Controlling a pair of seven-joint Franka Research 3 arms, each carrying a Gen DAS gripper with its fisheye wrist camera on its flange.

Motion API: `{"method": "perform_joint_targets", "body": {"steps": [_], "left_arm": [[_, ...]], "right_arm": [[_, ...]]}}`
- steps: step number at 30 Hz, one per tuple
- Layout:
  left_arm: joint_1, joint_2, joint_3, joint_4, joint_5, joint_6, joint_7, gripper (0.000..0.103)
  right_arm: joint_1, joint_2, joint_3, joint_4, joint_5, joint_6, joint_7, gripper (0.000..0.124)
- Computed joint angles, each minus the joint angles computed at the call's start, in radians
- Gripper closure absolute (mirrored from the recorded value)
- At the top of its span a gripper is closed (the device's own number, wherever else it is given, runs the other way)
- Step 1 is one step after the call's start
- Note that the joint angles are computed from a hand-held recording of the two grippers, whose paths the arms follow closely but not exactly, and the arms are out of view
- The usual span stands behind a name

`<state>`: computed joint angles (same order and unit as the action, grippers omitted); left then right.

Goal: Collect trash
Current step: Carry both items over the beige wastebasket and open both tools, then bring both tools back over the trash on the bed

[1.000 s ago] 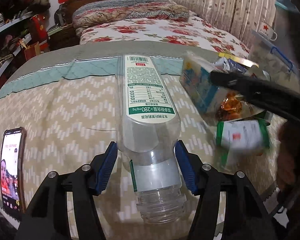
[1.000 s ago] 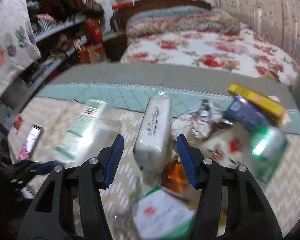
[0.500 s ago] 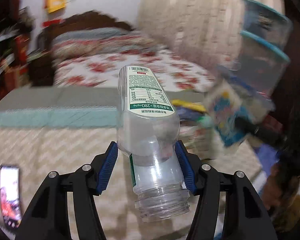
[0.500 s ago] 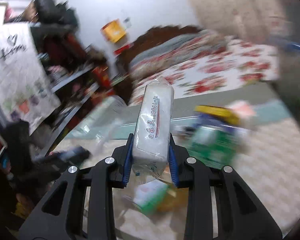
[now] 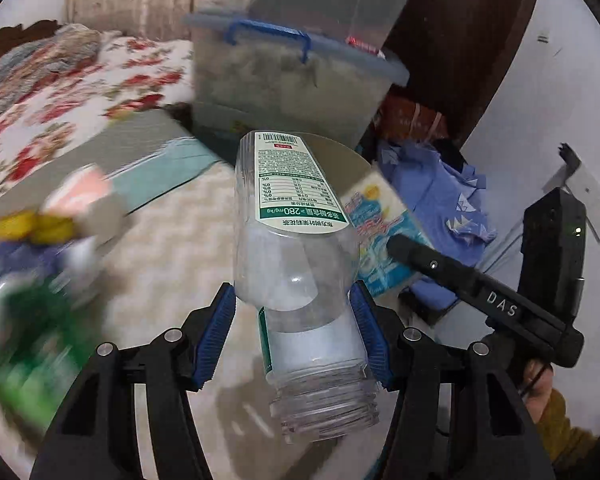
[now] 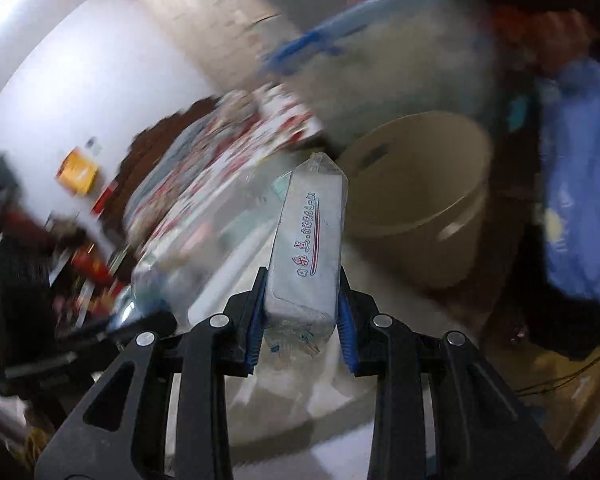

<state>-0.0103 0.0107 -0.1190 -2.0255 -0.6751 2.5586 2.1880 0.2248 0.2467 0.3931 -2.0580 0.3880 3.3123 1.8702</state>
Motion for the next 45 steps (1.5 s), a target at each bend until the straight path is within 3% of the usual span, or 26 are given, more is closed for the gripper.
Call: {"method": "perform_joint_targets", "body": {"steps": [4, 8, 10, 13, 16, 18, 21, 22, 24, 25, 27, 29, 31, 34, 37, 41, 45], "left_arm": [[0.004, 0.219, -0.050, 0.241, 0.090, -0.069, -0.156, 0.047], [-0.024, 0.387, -0.053, 0.452, 0.221, -0.128, -0.320, 0.046], [-0.026, 0.442, -0.057, 0.531, 0.279, -0.162, -0.386, 0.043], [-0.002, 0.436, -0.086, 0.537, 0.311, -0.145, -0.410, 0.026], [0.034, 0.364, -0.118, 0.458, 0.319, -0.081, -0.387, 0.024], [0.059, 0.273, -0.131, 0.354, 0.291, -0.015, -0.349, 0.024], [0.115, 0.083, -0.142, 0.161, 0.089, 0.041, -0.159, 0.024], [0.125, 0.006, -0.128, 0.091, 0.008, 0.042, -0.081, 0.024], [0.122, -0.117, -0.079, -0.016, -0.108, 0.048, 0.034, 0.024], [0.119, -0.188, -0.045, -0.079, -0.157, 0.060, 0.081, 0.024], [0.123, -0.309, 0.019, -0.189, -0.184, 0.083, 0.109, 0.024], [0.142, -0.387, 0.060, -0.263, -0.142, 0.102, 0.082, 0.024], [0.181, -0.450, 0.084, -0.329, -0.072, 0.124, 0.027, 0.025], [0.239, -0.525, 0.121, -0.423, 0.021, 0.143, -0.049, 0.025], [0.254, -0.563, 0.180, -0.485, 0.074, 0.103, -0.096, 0.025], [0.237, -0.595, 0.239, -0.565, 0.145, 0.103, -0.110, 0.025], [0.180, -0.638, 0.302, -0.629, 0.190, 0.114, -0.096, 0.024]], "right_arm": [[0.047, 0.068, -0.124, 0.103, 0.013, -0.087, 0.007, 0.090], [0.087, 0.145, -0.202, 0.211, 0.020, -0.170, -0.008, 0.084], [0.117, 0.171, -0.246, 0.255, 0.017, -0.195, 0.003, 0.060], [0.218, 0.160, -0.359, 0.240, -0.026, -0.143, 0.064, 0.058], [0.284, 0.135, -0.428, 0.207, -0.050, -0.097, 0.095, 0.058], [0.252, 0.109, -0.377, 0.179, -0.045, -0.064, 0.076, 0.058], [0.061, 0.069, -0.124, 0.133, -0.013, -0.014, -0.035, 0.062], [-0.012, 0.060, -0.037, 0.118, -0.054, -0.006, -0.020, 0.069], [-0.168, 0.065, 0.138, 0.097, -0.268, 0.003, 0.128, 0.077], [-0.236, 0.081, 0.225, 0.097, -0.301, 0.001, 0.132, 0.081], [-0.325, 0.126, 0.398, 0.117, -0.157, -0.024, -0.063, 0.084], [-0.345, 0.174, 0.485, 0.144, -0.117, -0.055, -0.145, 0.084], [-0.326, 0.209, 0.515, 0.168, -0.110, -0.082, -0.183, 0.084], [-0.249, 0.254, 0.505, 0.227, -0.103, -0.156, -0.228, 0.084], [-0.175, 0.299, 0.490, 0.310, -0.104, -0.250, -0.272, 0.083], [0.014, 0.308, 0.330, 0.434, -0.156, -0.343, -0.264, 0.082], [0.199, 0.369, 0.167, 0.626, -0.218, -0.460, -0.220, 0.082]]}}
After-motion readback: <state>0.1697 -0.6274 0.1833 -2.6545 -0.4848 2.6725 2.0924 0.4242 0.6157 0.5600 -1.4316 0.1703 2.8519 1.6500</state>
